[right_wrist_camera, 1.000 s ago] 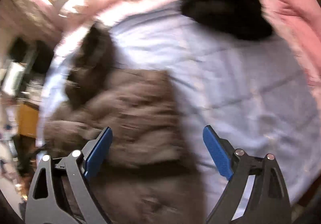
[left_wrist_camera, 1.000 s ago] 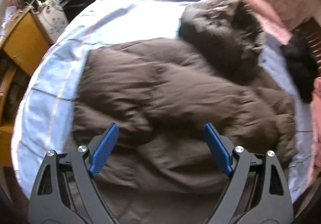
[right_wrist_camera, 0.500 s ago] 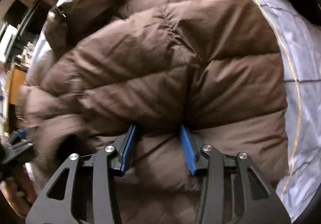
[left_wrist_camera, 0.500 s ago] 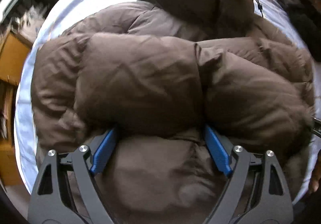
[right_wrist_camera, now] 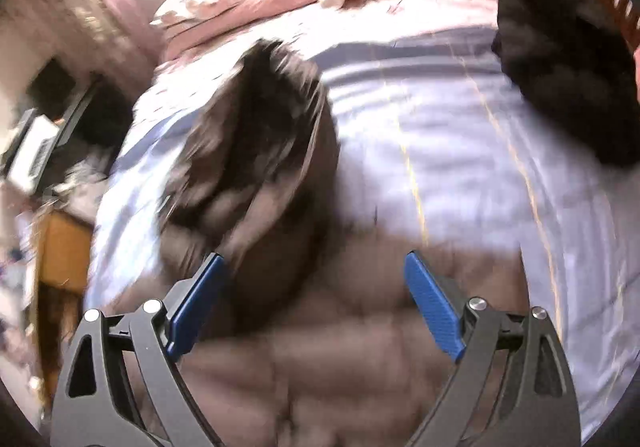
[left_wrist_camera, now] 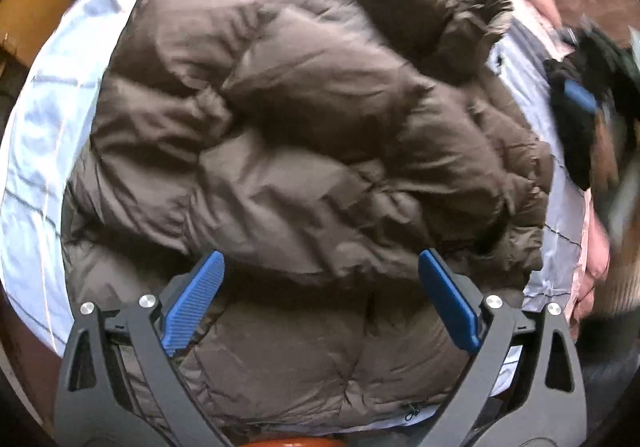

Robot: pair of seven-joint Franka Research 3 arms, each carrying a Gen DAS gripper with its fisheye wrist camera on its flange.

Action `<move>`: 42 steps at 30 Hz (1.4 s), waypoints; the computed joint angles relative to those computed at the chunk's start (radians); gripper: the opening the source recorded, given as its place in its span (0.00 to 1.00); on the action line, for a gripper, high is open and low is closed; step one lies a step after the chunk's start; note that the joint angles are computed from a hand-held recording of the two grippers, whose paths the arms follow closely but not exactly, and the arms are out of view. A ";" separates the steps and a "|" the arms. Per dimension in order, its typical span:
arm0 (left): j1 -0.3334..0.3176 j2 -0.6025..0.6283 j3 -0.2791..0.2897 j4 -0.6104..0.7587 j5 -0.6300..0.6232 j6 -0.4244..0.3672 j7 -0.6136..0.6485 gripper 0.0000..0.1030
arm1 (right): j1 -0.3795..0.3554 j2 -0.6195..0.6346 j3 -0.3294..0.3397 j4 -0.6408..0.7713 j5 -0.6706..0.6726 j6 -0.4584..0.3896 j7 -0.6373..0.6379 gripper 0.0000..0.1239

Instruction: Fold large clothes

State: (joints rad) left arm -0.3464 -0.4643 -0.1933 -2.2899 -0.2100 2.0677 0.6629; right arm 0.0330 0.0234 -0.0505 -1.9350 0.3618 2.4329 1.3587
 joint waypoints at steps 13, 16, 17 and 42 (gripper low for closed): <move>0.011 0.034 0.015 0.016 -0.027 -0.018 0.061 0.96 | 0.049 0.382 0.011 0.338 -0.125 -0.019 0.332 0.05; 0.018 0.038 0.015 0.015 -0.029 -0.023 0.057 0.96 | -0.014 0.299 0.069 0.237 0.056 0.088 0.167 0.03; 0.020 0.035 0.017 0.011 -0.033 -0.023 0.054 0.96 | -0.070 0.252 0.120 0.202 0.203 0.098 0.045 0.03; 0.156 -0.238 0.070 -0.165 0.047 0.000 -0.183 0.96 | -0.271 -0.543 -0.094 -0.522 0.205 -0.222 -0.653 0.74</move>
